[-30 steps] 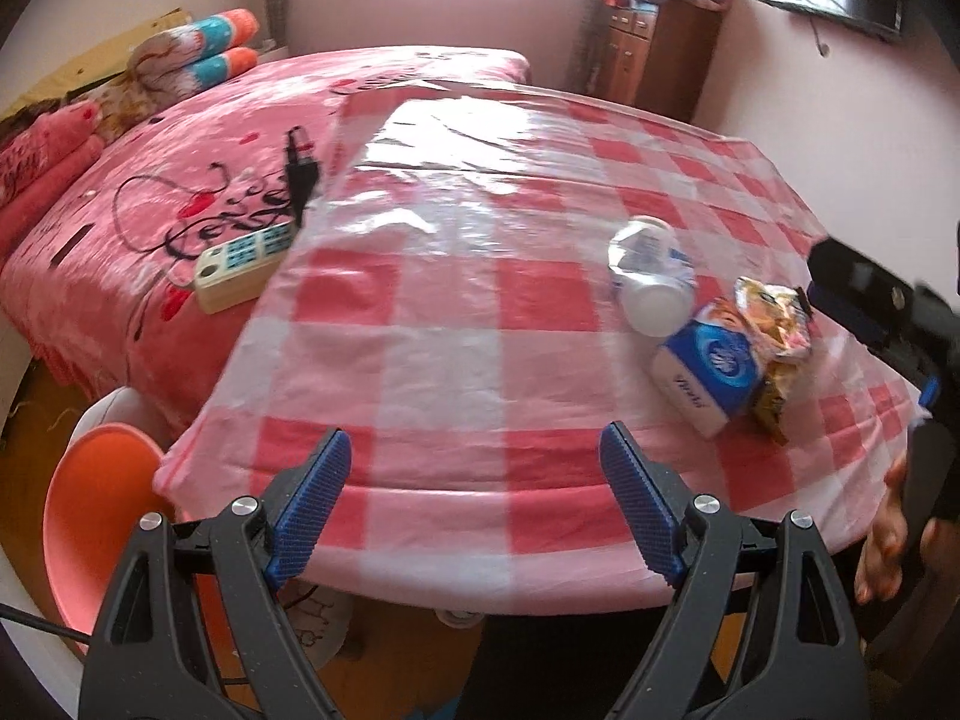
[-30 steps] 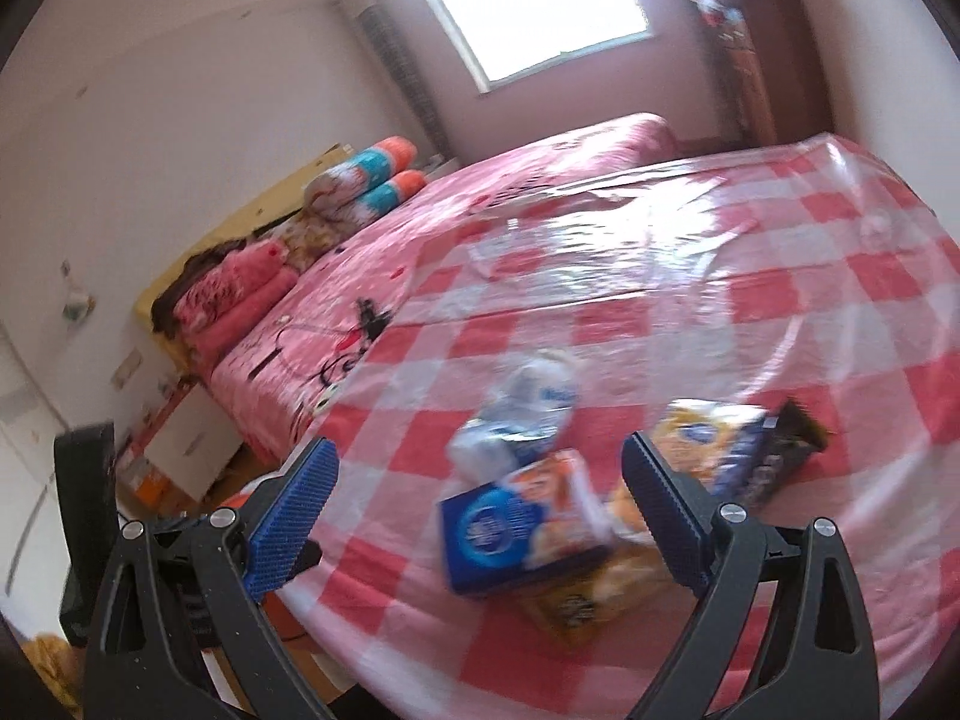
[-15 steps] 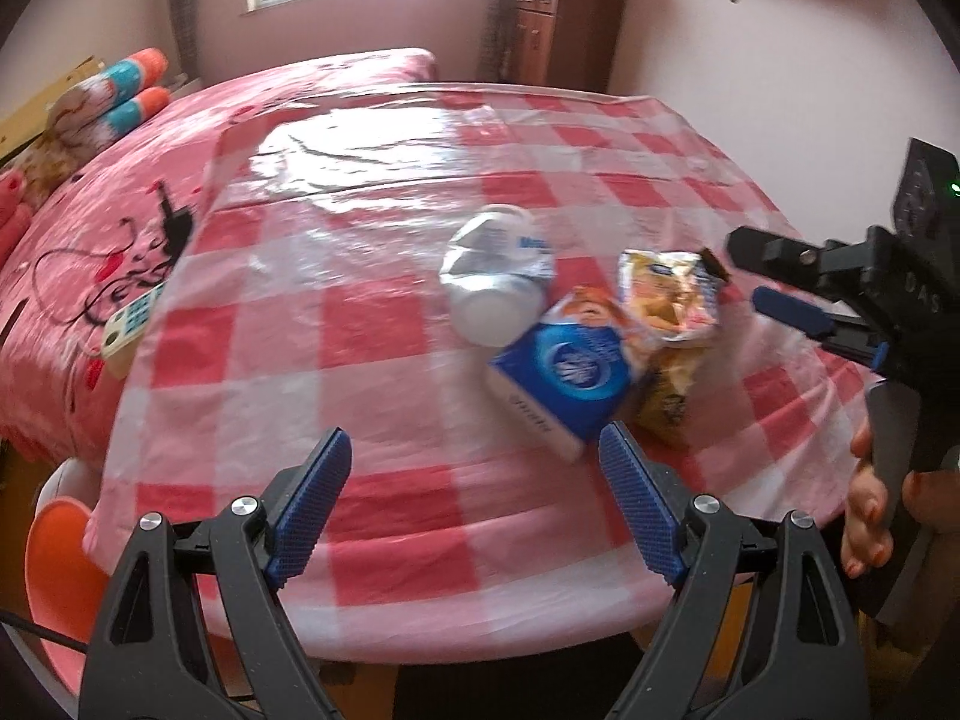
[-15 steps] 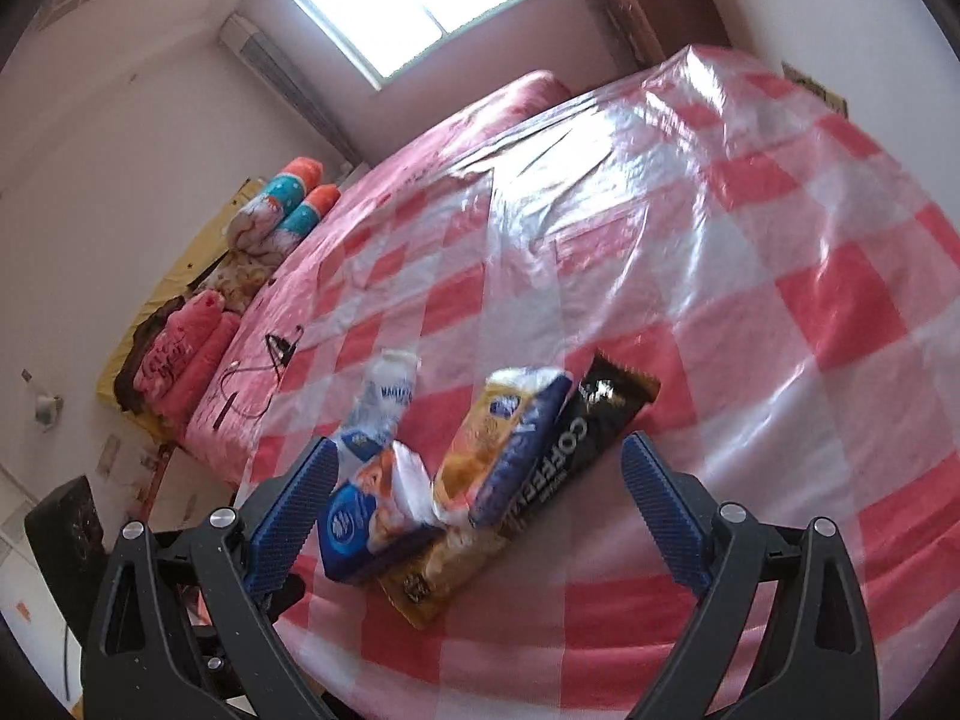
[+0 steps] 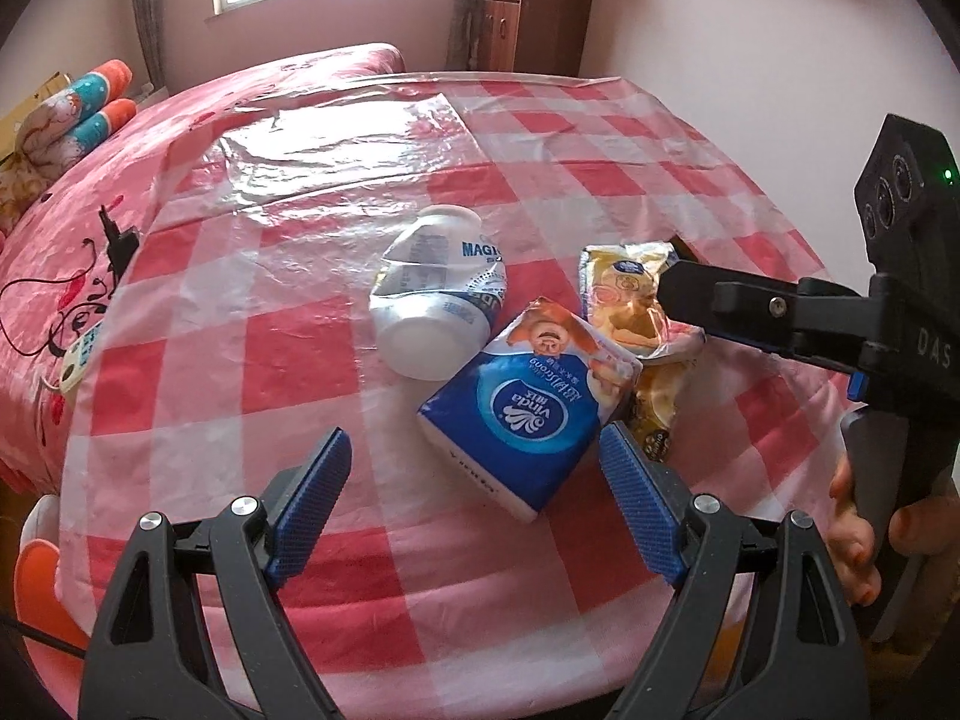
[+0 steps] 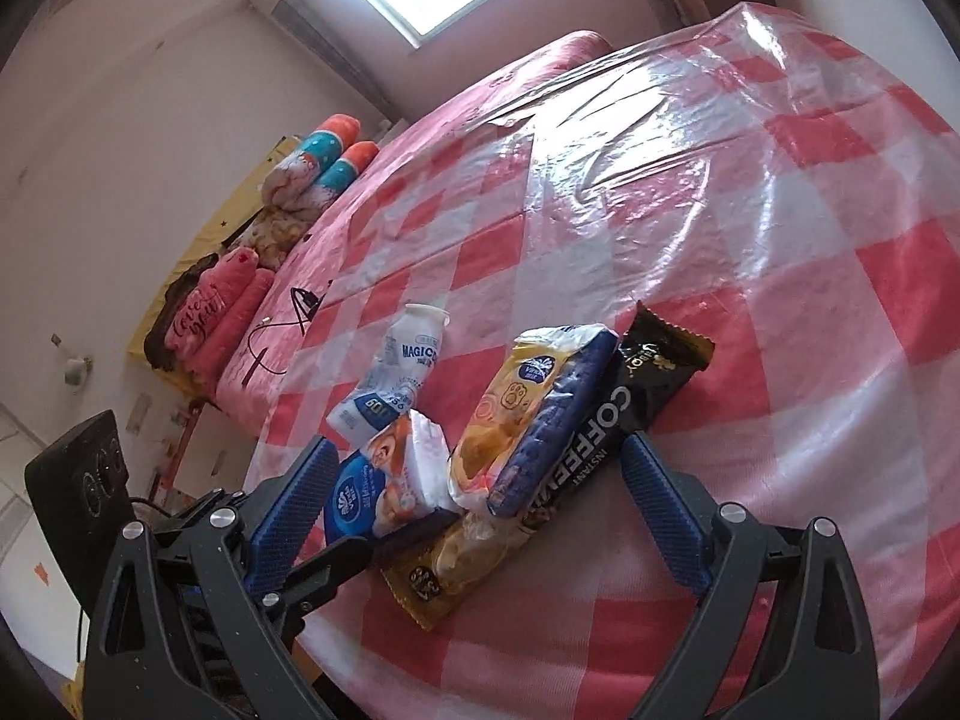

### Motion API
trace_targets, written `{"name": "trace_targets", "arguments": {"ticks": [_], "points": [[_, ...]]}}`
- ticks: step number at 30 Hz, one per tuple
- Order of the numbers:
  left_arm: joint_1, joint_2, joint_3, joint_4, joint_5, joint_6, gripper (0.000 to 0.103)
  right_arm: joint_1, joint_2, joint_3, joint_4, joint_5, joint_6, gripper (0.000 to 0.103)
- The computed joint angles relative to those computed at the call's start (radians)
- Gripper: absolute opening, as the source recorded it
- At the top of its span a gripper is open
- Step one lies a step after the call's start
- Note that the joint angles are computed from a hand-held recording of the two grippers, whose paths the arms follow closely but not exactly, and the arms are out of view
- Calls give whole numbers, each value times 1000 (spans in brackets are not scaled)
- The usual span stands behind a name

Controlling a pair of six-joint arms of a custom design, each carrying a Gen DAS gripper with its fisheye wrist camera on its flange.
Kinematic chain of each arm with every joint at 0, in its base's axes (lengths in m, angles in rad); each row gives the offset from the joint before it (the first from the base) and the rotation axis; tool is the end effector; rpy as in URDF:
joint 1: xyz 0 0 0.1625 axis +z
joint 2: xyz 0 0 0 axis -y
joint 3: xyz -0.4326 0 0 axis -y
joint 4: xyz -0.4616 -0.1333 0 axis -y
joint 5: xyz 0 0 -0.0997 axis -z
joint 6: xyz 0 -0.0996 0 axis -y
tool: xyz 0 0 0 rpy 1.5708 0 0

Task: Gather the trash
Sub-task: 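Grasp the blue Vinda tissue pack with the left gripper while the right gripper approaches the yellow snack packet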

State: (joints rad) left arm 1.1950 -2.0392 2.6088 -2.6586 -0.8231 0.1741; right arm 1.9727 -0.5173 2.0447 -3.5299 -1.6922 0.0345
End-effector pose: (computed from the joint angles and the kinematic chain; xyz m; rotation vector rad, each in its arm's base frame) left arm 0.0709 -0.3679 0.2855 0.4040 2.3348 -0.7146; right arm 0.3181 -0.4385 -0.1328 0.5156 -2.9969 0.6909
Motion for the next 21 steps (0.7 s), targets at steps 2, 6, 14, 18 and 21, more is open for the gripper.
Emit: {"name": "trace_targets", "arguments": {"ticks": [2,6,14,18,21], "points": [[8,15,-5,-13,-11,6,85,-1,4,-7,4,4,-13,94],[20,40,-10,-36,-28,18,85,-1,14,-27,15,5,-36,94],[25,80,-13,-74,-51,52,85,2,36,-89,50,-7,-97,94],[30,112,-20,-103,-60,66,85,-8,40,-118,82,21,-136,94],[36,137,-27,-131,-68,81,85,-18,35,-121,99,47,-146,94]]}}
